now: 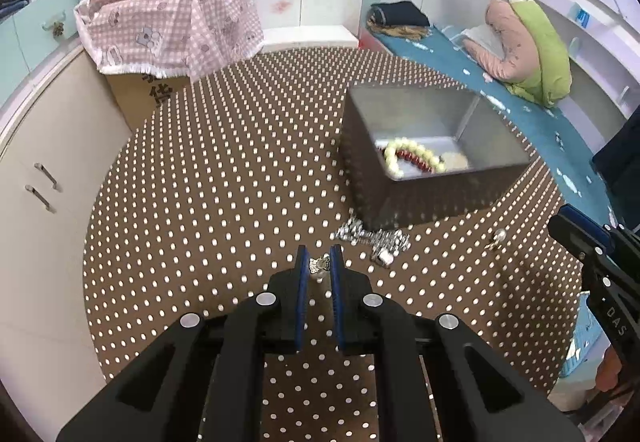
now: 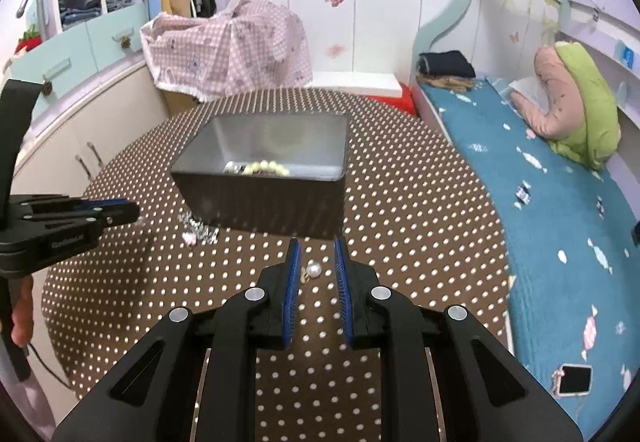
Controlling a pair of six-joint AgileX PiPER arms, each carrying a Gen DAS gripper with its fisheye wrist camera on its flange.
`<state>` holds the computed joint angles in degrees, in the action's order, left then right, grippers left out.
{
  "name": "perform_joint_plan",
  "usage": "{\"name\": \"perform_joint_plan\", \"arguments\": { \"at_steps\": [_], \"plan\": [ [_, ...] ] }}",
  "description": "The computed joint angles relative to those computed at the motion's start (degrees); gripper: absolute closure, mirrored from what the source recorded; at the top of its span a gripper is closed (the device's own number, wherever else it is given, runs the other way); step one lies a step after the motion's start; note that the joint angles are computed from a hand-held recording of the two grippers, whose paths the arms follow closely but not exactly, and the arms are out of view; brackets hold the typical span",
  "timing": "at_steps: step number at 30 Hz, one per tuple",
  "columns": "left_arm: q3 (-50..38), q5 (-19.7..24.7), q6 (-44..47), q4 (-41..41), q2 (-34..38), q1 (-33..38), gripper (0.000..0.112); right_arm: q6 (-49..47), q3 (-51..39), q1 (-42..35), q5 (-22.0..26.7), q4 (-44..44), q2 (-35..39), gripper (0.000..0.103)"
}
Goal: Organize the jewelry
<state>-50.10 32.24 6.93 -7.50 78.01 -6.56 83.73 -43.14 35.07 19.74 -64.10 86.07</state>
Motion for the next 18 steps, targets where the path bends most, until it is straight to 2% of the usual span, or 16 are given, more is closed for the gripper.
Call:
{"name": "perform_joint_plan", "arguments": {
  "at_steps": [4,5,6,7,9,11,13,14,15,16,17,18],
  "plan": [
    [-0.5,0.3,0.5,-0.5,-0.2,0.5,0.103,-6.5,-1.7,-1.2,-0.9,5.1,1.9,0.08],
    [-0.6,0.5,1.0,-1.1,-0.1,0.7,0.103,-9.5,-2.7,-1.6,-0.6,8.5,3.3,0.069],
    [-0.5,0.4,1.1,-1.3,0.0,0.7,0.103,-11.2,-3.8,-1.8,-0.1,10.8,5.0,0.051],
    [-0.5,0.4,1.0,-1.2,0.3,0.7,0.103,-11.3,-4.3,-1.9,-0.3,10.8,6.0,0.045],
    [-0.4,0.3,1.1,-1.2,0.6,0.5,0.103,-9.0,-4.6,-1.7,-1.8,8.0,7.6,0.045],
    [-0.4,0.2,0.7,-0.9,1.0,0.4,0.103,-9.4,-5.5,-2.2,-3.6,7.3,10.1,0.047],
    [-0.4,-0.1,-0.1,-0.4,1.1,0.0,0.103,-14.7,-7.7,-3.0,-3.7,12.5,14.0,0.064],
    [-0.3,-0.2,-0.3,-0.2,1.0,-0.1,0.103,-15.4,-8.0,-3.5,-4.7,13.4,15.3,0.065],
    [-0.2,-0.4,-0.1,-0.1,0.8,-0.1,0.103,-14.1,-7.0,-4.0,-6.3,12.0,14.3,0.07],
    [-0.1,-0.5,0.1,-0.2,0.7,0.0,0.103,-15.0,-6.6,-3.7,-5.7,12.8,13.4,0.077],
    [0.0,-0.6,0.3,-0.4,0.6,0.1,0.103,-17.9,-6.5,-3.7,-4.9,16.0,12.2,0.085],
    [-0.1,-0.6,0.5,-0.6,0.6,0.3,0.103,-20.8,-6.1,-3.9,-4.6,19.3,10.7,0.087]
  ]
}}
